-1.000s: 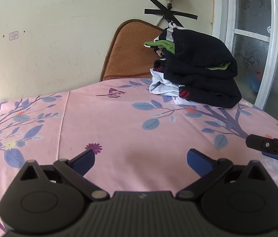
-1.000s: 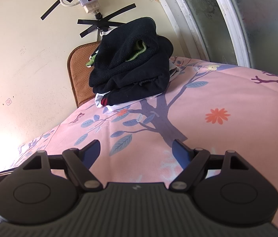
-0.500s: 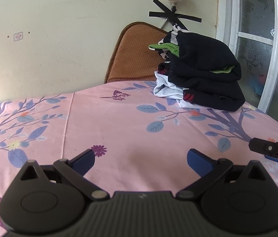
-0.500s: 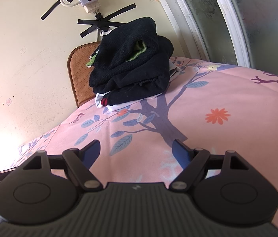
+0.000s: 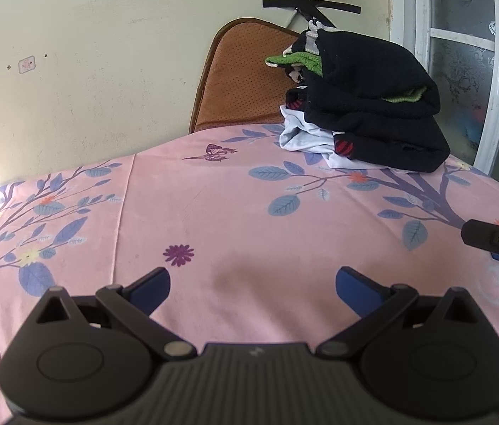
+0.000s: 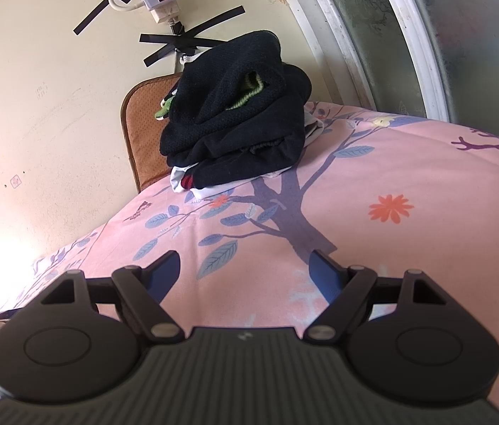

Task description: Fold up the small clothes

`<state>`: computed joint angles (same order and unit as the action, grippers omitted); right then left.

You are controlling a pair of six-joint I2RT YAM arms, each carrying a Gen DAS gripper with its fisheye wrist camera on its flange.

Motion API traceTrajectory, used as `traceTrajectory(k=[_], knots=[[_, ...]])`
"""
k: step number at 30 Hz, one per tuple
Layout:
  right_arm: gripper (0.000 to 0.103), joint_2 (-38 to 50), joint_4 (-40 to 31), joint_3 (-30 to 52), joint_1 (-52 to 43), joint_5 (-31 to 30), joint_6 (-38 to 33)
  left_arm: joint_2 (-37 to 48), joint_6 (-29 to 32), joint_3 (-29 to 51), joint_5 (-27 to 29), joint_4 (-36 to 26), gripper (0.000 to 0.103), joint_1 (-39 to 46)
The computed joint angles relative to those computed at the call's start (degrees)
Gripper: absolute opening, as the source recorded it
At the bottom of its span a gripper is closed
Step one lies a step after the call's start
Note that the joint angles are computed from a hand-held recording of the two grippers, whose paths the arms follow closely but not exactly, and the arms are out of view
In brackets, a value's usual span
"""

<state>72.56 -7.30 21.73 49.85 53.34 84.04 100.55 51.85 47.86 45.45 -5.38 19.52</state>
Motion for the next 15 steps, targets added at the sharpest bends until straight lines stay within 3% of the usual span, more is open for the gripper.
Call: traceTrajectory(k=[15], knots=[[0.082,-0.06,0.64,-0.29,-0.17,-0.09,-0.51,0.61,-0.14,1.19,-1.6,-1.51,0.103,-0.51]])
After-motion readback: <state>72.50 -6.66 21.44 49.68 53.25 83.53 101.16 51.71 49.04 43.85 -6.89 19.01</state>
